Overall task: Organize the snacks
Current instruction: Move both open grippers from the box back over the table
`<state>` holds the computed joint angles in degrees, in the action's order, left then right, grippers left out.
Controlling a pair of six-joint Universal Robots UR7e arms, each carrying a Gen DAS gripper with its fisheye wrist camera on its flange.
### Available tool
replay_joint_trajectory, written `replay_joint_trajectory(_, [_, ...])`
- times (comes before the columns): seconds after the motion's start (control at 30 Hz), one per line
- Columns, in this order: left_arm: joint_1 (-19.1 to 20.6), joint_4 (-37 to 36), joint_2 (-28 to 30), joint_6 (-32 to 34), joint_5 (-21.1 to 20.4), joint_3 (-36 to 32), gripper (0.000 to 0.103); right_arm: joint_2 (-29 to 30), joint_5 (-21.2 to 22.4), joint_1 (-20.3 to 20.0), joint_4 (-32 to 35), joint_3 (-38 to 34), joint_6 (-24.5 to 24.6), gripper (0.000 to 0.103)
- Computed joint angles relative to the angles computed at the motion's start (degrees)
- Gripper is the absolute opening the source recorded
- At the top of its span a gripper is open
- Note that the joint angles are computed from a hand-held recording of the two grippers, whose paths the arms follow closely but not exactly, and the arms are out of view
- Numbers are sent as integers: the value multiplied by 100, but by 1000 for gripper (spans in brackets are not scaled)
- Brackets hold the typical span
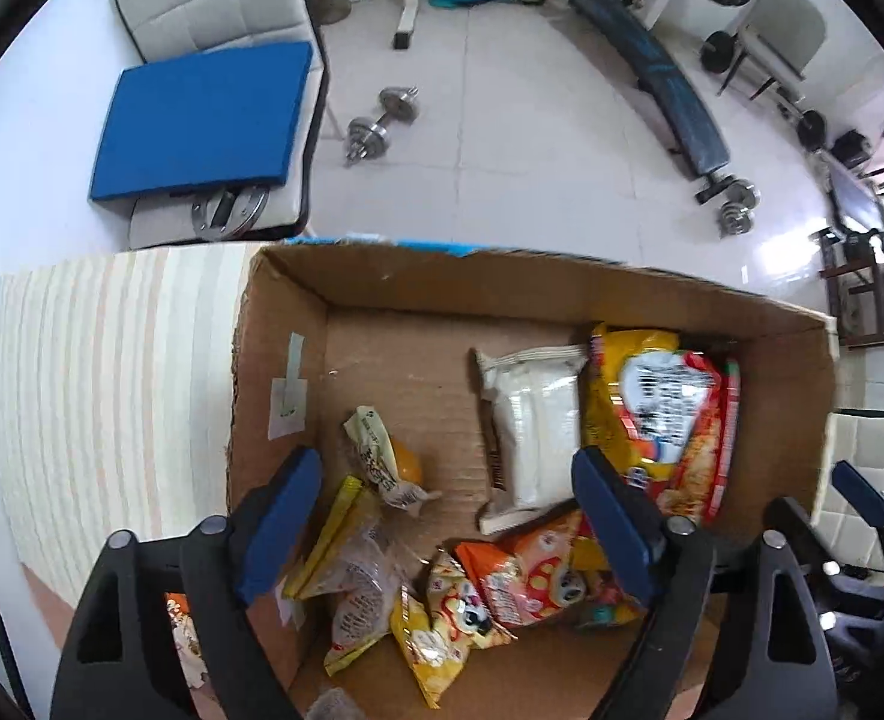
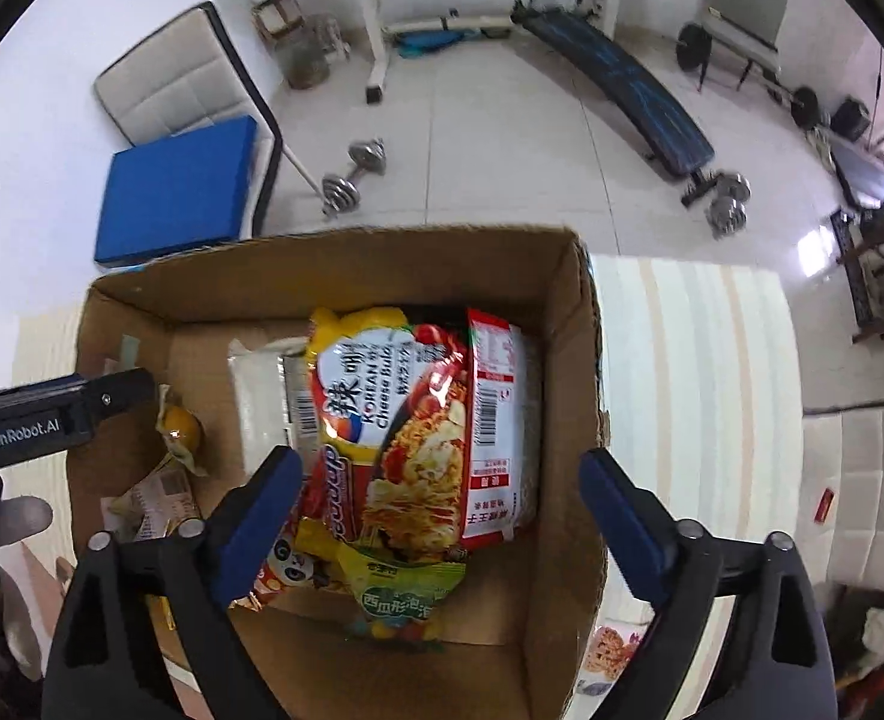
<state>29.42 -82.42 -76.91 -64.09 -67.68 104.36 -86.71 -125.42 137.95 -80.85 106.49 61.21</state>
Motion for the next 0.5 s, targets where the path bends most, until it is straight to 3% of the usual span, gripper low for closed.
replay_joint_trajectory(0.2, [-572, -52, -423, -115, 43, 107, 88, -107, 301, 485, -392, -1, 231, 97])
replay_joint_trajectory(0.37, [-1539, 608, -988, -778, 90, 380, 88, -388, 669, 1117, -571, 218, 1035, 97])
replay_joint_trajectory(0.5, [-2403, 1295, -1341, -1322, -42, 692, 88, -575, 901, 1802, -394, 415, 1945, 97])
